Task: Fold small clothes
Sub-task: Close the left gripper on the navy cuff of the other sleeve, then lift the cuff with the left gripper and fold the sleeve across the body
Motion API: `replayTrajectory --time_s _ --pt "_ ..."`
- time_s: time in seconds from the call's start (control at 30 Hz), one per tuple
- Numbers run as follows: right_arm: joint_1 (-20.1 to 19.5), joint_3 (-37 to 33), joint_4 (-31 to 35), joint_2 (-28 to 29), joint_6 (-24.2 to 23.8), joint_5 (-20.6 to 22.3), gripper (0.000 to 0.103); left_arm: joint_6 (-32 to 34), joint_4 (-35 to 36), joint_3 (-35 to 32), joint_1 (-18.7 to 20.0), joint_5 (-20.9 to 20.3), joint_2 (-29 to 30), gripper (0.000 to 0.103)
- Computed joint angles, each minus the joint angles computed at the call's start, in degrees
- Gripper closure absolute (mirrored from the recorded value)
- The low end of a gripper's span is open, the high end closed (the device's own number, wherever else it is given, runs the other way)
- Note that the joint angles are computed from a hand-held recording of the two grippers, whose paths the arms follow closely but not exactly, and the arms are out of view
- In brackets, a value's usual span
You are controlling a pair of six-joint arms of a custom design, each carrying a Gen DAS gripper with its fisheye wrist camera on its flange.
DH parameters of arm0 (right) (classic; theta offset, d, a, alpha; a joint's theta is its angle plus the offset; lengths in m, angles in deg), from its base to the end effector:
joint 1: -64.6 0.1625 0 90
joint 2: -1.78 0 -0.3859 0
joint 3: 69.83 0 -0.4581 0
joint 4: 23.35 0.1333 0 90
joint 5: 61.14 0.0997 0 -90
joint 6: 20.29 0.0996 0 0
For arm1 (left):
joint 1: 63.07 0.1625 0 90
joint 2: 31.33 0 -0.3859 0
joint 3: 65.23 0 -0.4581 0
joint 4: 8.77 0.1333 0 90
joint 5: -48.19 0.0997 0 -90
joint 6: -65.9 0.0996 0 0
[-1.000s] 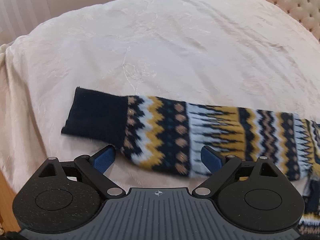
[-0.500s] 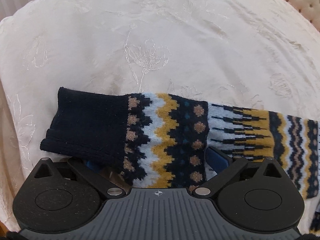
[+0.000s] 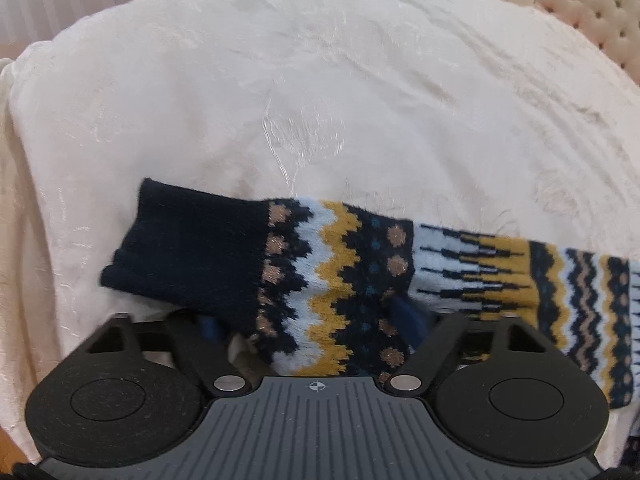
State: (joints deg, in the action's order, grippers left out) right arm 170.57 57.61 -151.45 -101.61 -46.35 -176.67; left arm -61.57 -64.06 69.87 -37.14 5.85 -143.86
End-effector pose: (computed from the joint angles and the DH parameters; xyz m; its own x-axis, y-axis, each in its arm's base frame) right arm 0.2100 -0.4054 0.2882 -0.6879 -0.5424 0.4822 -0.6335 0.7729 -0.0344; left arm -0.1547 -0.3053 0.2230 -0.5469 -0.7215 -0.4247 -0.0856 0.5528 -0.8289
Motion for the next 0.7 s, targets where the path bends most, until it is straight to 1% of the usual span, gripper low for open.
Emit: replayTrajectory --time_s 0.03,0.07,0.1,0.17,0.2,0.23,0.27,0.47,0.57,0.63,0.7 --pt "-0.04 -0.04 0.17 0.01 0.05 0.2 0.0 -1.03 0.9 -0.13 -0.53 0.03 -0.22 0.054" --pt "-0.12 -0.03 0.27 -0.02 -0.03 0.43 0.0 -2.17 2.04 -0.43 -0.95 -0.3 -0.27 0.067" --pt "-0.18 0.03 0.43 -0.11 -0.12 0.62 0.0 -3.26 3.24 -0.61 -1.55 -0.9 -0.72 0.07" --pt "-0.31 0.1 0.72 -0.25 -0.14 0.96 0.0 -4.06 3.54 -0.22 -2.49 -0.79 -2.53 0.089" --pt "-0.43 0.16 0.93 -0.41 -0.2 1.2 0.0 -4.42 3.67 -0.23 -2.88 -0.86 -3.16 0.091" --pt "-0.59 0.2 1.24 -0.6 -0.25 1.45 0.0 -4.65 3.81 -0.49 -3.09 -0.87 -3.2 0.094" --pt "-0.76 0.21 1.65 -0.83 -0.3 1.72 0.0 -4.79 4.04 -0.84 -3.37 -0.89 -2.93 0.095" --pt "-2.34 0.6 3.12 -3.08 -1.86 3.6 0.0 -6.53 6.19 -5.13 -5.74 -0.28 3.75 0.096" --pt "-3.93 0.82 3.72 -4.86 -2.79 4.91 0.0 -7.35 6.13 -7.25 -7.1 0.88 7.14 0.096" --pt "-5.46 0.97 4.52 -6.39 -3.64 5.9 0.0 -6.88 5.61 -8.98 -7.79 1.91 9.79 0.096" --pt "-6.97 1.0 5.51 -7.84 -4.61 6.77 0.0 -5.03 4.31 -11.07 -8.3 3.16 13.11 0.096"
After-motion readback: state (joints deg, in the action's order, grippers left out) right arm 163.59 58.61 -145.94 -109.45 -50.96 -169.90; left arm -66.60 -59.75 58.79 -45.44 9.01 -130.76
